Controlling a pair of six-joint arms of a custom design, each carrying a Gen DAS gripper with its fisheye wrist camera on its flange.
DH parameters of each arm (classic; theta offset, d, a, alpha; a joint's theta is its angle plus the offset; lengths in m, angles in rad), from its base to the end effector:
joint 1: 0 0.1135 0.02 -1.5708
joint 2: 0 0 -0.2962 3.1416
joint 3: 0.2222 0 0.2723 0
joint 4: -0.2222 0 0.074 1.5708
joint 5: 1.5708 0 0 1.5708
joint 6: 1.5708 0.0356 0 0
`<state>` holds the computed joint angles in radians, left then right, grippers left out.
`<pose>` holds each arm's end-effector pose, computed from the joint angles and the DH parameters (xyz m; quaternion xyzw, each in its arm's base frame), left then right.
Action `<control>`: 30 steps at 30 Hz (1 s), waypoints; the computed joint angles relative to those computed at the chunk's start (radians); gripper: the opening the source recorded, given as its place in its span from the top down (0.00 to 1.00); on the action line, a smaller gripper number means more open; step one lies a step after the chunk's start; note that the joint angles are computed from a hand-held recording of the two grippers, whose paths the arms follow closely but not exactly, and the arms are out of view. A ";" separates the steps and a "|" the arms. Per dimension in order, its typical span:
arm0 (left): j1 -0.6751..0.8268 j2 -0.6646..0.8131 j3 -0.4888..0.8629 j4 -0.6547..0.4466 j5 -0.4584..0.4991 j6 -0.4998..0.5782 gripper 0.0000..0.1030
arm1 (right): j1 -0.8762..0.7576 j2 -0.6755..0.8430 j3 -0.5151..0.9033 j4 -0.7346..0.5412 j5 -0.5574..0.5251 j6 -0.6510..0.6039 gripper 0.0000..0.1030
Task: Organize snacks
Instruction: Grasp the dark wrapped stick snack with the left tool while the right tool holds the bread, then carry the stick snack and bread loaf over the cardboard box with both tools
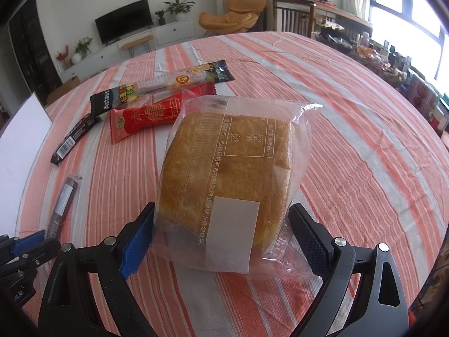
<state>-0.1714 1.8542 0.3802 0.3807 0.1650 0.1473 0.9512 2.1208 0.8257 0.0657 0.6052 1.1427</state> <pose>0.2339 -0.0464 0.0424 0.1729 0.9530 -0.0829 0.2347 0.2136 0.2646 0.0295 0.1403 0.9315 -0.0065 0.3354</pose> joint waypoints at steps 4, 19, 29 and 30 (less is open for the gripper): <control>-0.037 0.012 -0.013 0.053 -0.071 -0.009 0.26 | -0.014 -0.074 -0.143 0.226 -0.064 0.011 0.09; -0.034 0.057 -0.079 0.248 -0.084 -0.071 0.81 | -0.066 -0.246 -0.104 -0.036 -0.172 0.121 0.09; 0.162 -0.173 -0.221 0.125 0.171 -0.032 0.82 | -0.064 -0.048 0.106 -0.282 -0.165 0.011 0.26; 0.198 -0.229 -0.232 0.070 0.219 -0.013 0.82 | -0.057 -0.099 0.037 -0.217 -0.170 0.022 0.26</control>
<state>0.0262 1.6252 0.1485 0.4507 0.3838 0.1346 0.8942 2.0221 0.8623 -0.1512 0.4347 1.1644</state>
